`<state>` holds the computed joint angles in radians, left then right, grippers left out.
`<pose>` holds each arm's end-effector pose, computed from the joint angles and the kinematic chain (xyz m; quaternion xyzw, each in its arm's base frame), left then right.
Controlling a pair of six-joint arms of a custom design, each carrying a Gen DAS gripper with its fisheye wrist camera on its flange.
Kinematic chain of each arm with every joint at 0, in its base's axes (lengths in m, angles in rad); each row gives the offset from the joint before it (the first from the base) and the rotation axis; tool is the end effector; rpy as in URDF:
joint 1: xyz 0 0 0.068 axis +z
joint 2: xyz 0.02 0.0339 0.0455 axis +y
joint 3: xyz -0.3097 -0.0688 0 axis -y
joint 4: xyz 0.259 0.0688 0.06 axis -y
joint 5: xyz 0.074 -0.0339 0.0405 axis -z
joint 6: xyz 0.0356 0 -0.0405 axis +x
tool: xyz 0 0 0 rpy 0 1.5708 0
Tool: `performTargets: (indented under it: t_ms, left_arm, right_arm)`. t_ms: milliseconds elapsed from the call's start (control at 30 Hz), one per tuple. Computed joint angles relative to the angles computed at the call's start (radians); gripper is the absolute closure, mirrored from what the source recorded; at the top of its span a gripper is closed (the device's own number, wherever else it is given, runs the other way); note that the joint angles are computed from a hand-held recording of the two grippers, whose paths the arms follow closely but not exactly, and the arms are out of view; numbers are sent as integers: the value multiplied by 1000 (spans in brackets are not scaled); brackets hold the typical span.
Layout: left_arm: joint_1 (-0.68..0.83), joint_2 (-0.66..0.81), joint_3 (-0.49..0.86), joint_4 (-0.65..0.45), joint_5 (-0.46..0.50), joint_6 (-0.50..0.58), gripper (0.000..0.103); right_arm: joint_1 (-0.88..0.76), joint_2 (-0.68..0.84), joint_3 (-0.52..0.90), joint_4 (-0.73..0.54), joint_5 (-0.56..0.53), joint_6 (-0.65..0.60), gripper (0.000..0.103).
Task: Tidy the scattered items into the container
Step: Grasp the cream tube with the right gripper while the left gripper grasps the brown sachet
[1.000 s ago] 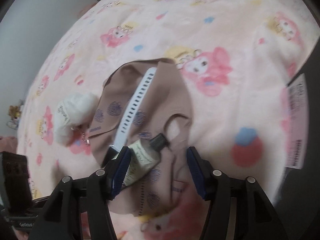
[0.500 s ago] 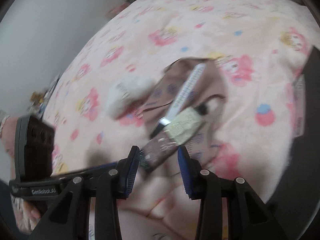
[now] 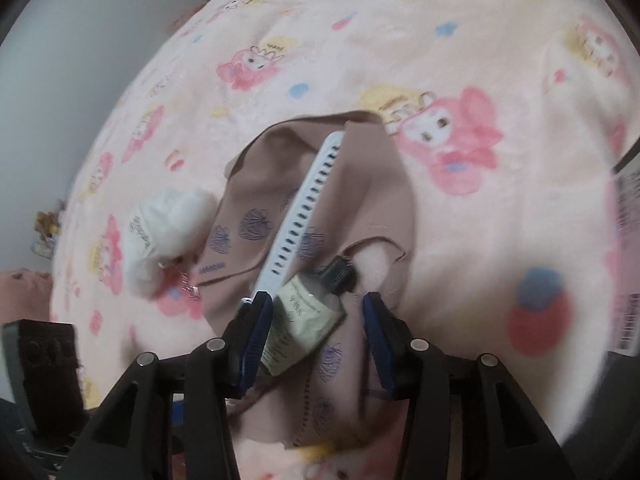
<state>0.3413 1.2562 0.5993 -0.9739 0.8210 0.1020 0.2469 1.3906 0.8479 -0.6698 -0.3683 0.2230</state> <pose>0.1595 0.0290 0.1993 -0.1213 0.9085 -0.3952 0.0609 0.2440 0.0747 0.2354 -0.0442 0.9669 0.2160 0.1284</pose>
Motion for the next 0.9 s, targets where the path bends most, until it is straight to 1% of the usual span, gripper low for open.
performTargets:
  t_ms: [67, 167, 200, 267, 367, 467, 567, 633, 800, 833, 867, 900]
  left_arm:
    - [13, -5, 4, -10, -6, 3, 64]
    - [45, -30, 12, -41, -2, 17, 68]
    - [57, -43, 16, -52, 7, 24, 69]
    - [64, -85, 32, -70, -6, 16, 69]
    - [73, -135, 50, -74, -33, -16, 69]
    - [95, -121, 47, -77, -29, -8, 69]
    - [75, -104, 33, -54, -42, -18, 69]
    - [51, -104, 19, -45, -38, -27, 69]
    - [-1, -89, -2, 15, -47, -69, 70]
    - [-4, -81, -1, 27, -47, -75, 71]
    - [-9, -72, 1, 41, -54, -88, 77]
    - [-10, -65, 4, 48, -65, -95, 79]
  right_arm:
    - [7, -10, -6, 3, -9, -3, 61]
    - [8, -68, -15, -15, -17, -4, 66]
    - [2, -87, -16, -28, -47, -1, 70]
    - [-16, -134, -22, -67, -128, -8, 72]
    - [38, -225, -25, -138, -95, -8, 72]
    - [29, -263, -24, -169, -99, -1, 72]
    - [2, -240, -9, -129, -31, 20, 72]
    - [-28, -198, 7, -101, -8, 12, 72]
    - [-47, -25, 62, -18, -17, -15, 71]
    - [-45, 10, 72, -15, -22, -25, 71]
    - [-39, 36, 77, -13, -29, -34, 71]
    - [-28, 55, 78, -8, -28, -43, 69]
